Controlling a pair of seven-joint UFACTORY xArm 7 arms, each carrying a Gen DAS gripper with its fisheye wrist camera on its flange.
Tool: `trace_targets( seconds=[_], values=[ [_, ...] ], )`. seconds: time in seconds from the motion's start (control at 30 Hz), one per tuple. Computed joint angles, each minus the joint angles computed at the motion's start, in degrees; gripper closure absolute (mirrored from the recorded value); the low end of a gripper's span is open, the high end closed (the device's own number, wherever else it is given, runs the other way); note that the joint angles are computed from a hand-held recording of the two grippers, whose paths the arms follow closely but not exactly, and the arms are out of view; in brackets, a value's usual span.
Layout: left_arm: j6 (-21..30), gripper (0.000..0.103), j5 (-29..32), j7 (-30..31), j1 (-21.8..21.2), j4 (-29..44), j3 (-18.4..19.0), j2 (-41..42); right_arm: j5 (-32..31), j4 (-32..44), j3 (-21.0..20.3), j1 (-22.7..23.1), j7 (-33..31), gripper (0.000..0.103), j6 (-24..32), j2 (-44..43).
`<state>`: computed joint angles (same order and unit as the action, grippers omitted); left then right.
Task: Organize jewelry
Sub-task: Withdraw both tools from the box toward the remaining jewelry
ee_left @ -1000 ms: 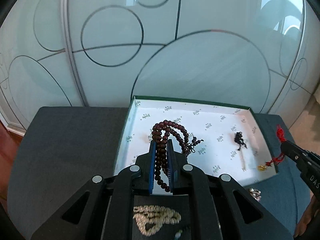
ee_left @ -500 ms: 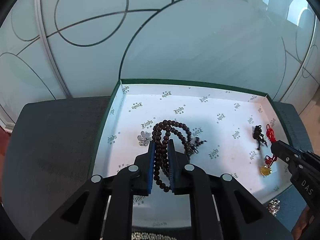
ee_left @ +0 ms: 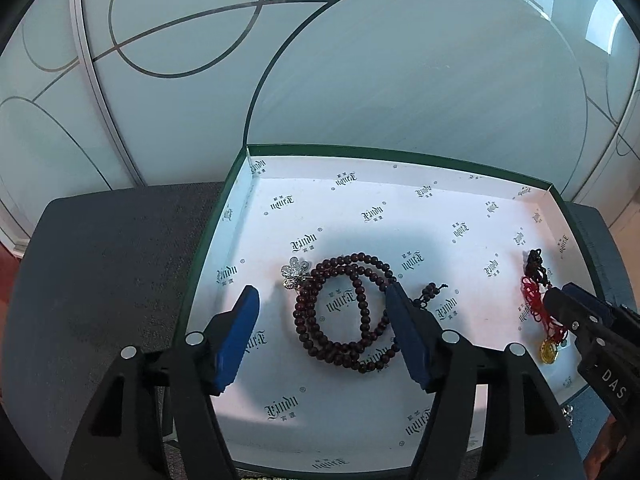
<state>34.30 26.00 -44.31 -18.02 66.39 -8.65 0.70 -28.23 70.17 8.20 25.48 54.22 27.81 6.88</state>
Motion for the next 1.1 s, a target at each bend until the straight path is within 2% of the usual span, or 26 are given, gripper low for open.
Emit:
trace_targets(
  seconds=[0.27, 0.4, 0.53, 0.83, 1.1],
  values=[
    [-0.3, 0.038, -3.4, 2.4, 0.5, -1.9, -0.5, -4.4, -3.1, -3.3, 0.8, -0.5, 3.5, 0.072, -1.3, -4.9],
    [0.0, 0.031, -4.8, 3.1, 1.5, -4.5, -1.3, -8.8, -4.1, -6.2, 2.5, -1.7, 5.4, 0.071, -1.8, -9.0],
    [0.3, 0.03, -5.2, 3.5, 2.9, -7.8, -2.3, -13.2, -4.4, -11.3, 4.8, -3.5, 7.3, 0.07, -2.3, -14.7],
    [0.5, 0.03, -8.9, 3.5, 4.9, -19.1, -4.6, -23.8, 1.8, -22.2, 9.3, -6.1, 5.8, 0.07, -2.3, -23.3],
    [1.2, 0.03, -13.2, 2.7, 4.3, -25.7, -6.2, -29.6, 6.6, -28.7, 11.8, -6.5, 5.8, 0.07, -2.4, -27.5]
  ],
)
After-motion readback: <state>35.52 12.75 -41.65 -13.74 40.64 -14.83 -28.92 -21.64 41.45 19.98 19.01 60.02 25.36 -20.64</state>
